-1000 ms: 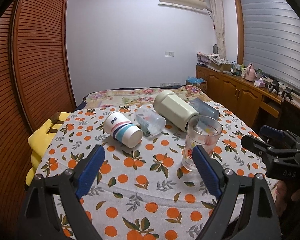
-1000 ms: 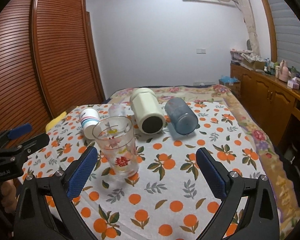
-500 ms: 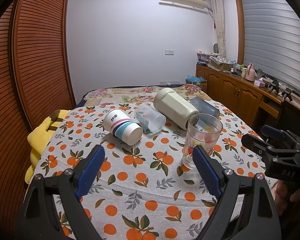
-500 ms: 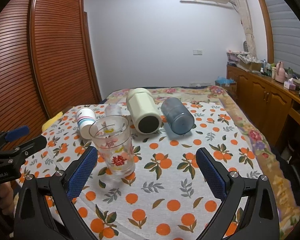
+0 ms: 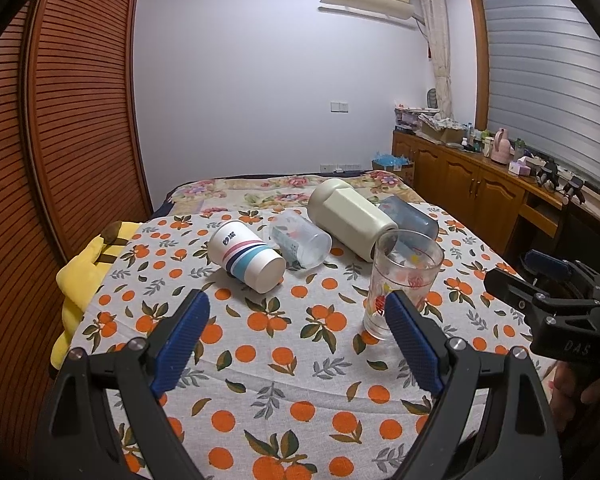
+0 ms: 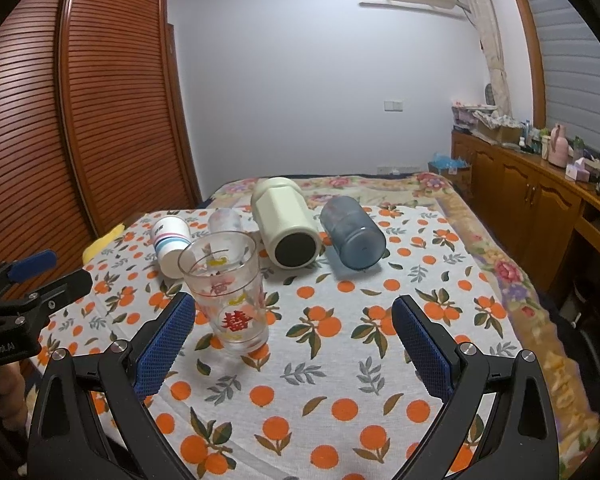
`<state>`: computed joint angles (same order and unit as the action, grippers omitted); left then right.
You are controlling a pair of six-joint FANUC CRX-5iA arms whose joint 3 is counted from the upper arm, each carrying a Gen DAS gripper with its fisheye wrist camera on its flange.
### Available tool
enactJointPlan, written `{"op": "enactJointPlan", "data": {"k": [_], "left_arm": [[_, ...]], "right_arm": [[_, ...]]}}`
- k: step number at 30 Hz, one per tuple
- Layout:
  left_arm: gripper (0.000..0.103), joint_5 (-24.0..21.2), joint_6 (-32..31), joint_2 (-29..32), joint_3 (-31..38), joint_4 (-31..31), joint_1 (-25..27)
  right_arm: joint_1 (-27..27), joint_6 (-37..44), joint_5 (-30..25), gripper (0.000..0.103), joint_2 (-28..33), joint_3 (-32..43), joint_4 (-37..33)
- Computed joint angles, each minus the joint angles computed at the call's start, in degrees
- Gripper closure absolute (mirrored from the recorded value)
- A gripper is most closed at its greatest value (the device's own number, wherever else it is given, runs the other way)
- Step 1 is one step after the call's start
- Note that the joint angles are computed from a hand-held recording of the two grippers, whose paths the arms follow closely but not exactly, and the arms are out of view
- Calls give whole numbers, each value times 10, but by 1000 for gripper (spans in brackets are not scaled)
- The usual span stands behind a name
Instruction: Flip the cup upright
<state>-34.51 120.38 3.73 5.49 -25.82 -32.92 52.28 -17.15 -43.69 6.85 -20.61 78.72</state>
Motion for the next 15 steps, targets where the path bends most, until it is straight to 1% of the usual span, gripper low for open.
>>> {"op": "enactJointPlan", "data": {"k": [15], "left_arm": [[13, -2, 5, -1, 3, -8, -4]], "right_arm": [[1, 0, -2, 3, -3, 1, 0]]}}
